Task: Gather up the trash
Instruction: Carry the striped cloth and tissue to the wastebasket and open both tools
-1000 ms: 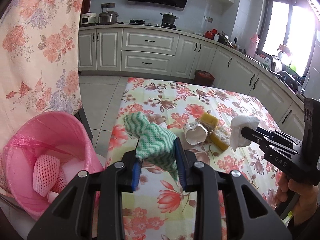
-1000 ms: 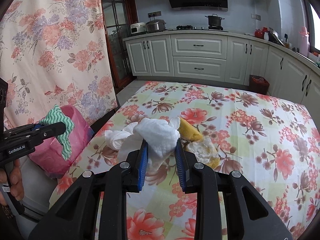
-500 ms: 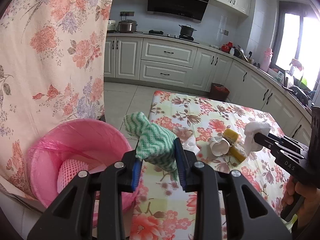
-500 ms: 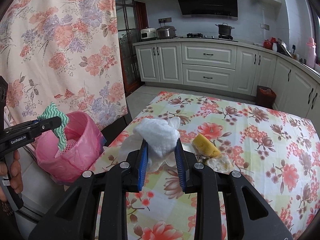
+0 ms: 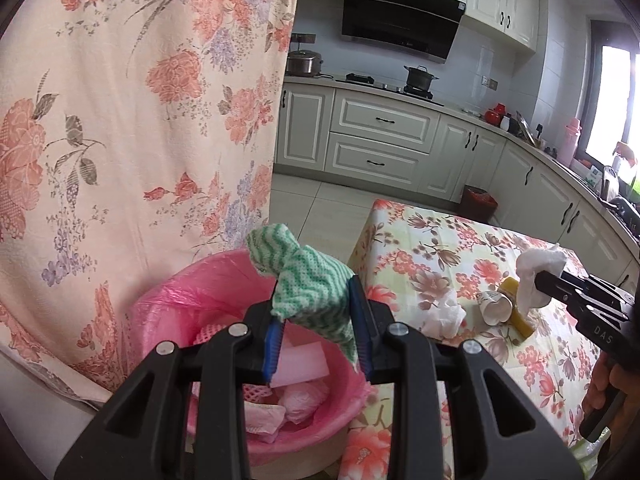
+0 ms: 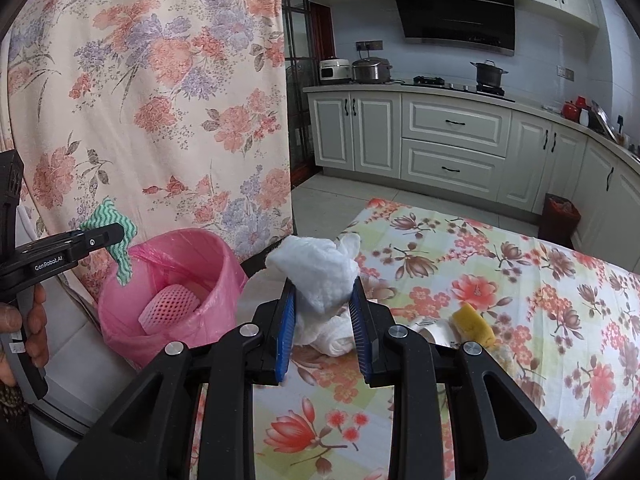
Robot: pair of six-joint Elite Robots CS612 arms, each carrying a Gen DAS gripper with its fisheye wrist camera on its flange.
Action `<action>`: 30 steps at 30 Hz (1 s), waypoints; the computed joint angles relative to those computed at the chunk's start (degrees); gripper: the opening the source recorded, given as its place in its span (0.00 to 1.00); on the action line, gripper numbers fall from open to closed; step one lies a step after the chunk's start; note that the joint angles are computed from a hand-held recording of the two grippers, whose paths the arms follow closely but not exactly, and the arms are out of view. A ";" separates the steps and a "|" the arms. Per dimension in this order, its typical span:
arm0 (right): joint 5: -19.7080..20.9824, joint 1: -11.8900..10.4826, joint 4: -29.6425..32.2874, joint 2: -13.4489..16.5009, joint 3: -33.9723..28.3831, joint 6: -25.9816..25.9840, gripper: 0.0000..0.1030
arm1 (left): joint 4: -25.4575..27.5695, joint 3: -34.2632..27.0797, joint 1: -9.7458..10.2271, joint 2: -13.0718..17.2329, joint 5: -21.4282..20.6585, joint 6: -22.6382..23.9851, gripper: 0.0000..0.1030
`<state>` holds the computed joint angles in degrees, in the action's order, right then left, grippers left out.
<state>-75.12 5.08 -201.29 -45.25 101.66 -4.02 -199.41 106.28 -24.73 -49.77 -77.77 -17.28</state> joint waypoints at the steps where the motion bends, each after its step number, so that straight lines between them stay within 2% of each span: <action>1: 0.18 0.27 0.39 0.08 -0.36 -0.32 0.26 | 0.04 0.11 0.21 -0.07 0.23 0.02 0.29; 14: 3.00 3.95 6.86 1.50 -6.19 -3.21 0.26 | 1.63 -0.41 2.92 0.37 0.02 -0.39 0.29; 21: 4.98 5.69 10.39 2.87 -10.15 -4.21 0.26 | 2.88 -1.63 3.70 0.76 0.28 -0.17 0.29; 30: 4.46 7.40 15.79 5.16 -15.09 -6.45 0.26 | 4.99 -3.41 4.43 1.45 0.32 -0.18 0.29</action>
